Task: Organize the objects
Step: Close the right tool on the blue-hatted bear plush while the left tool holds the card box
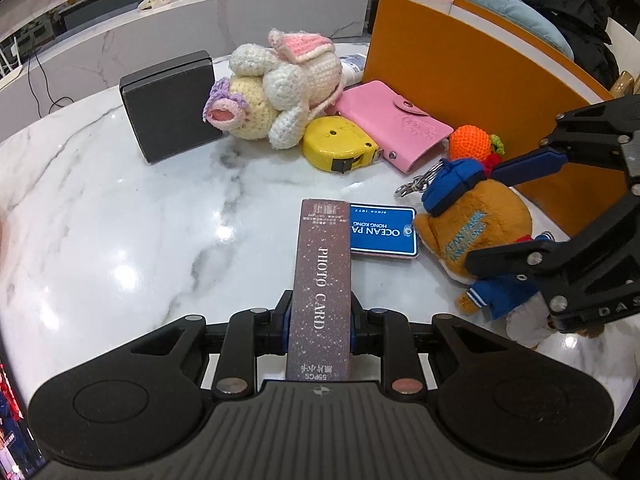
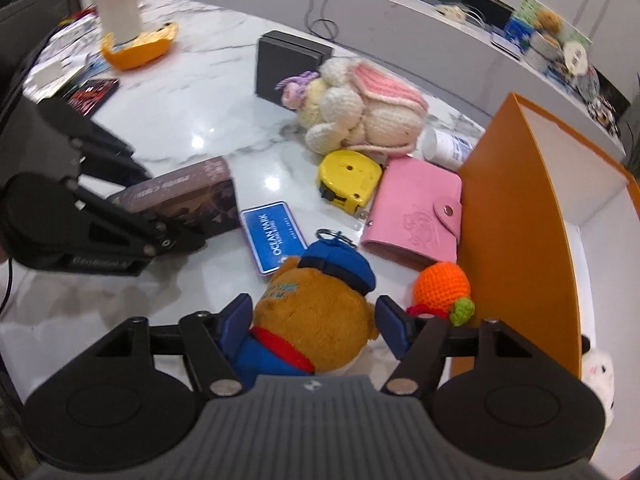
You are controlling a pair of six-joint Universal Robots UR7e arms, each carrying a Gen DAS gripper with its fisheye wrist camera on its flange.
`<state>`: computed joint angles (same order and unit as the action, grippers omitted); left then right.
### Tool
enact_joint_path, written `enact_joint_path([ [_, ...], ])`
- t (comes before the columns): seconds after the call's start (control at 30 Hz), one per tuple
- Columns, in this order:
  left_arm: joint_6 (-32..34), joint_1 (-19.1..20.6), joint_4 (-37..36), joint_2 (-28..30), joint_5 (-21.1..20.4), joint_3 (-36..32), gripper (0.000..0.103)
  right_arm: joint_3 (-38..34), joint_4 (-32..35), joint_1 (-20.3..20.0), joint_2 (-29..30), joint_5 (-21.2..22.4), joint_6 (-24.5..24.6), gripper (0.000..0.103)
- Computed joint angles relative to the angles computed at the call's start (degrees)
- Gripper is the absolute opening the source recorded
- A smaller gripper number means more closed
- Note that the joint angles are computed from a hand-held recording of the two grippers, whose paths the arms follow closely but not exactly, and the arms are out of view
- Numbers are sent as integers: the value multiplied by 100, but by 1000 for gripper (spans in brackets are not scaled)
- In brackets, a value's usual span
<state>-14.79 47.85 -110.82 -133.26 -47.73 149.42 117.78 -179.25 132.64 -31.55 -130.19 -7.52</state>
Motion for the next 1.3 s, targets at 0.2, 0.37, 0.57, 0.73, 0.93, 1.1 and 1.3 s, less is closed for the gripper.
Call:
enact_joint_path([
  [0.2,-48,-163,187,-44,140,40,28,16,89,-180,-37,228,385,71],
  [0.37,-44,-172,184,-29,164,34,28,14,130,-207,-43,326,445,66],
  [0.57,-83,-300,266,-36,312,84,28,2,238,-261,-35,389,599,67],
  [0.73,-147,-339,306,-83,348,105,28,-16,157,-273,38,391,672,65],
  [0.93,-458,-452,747,-320,379,71,27,37,58,-316,17,515,871,57],
  [1.1,-851,-712,1635,-621,375,-63,27,120,-48,-270,-70,441,907,56],
  [1.3,-1571,-1103,2264,-673,476,-264,27,279,-416,-212,-392,545,859,57],
])
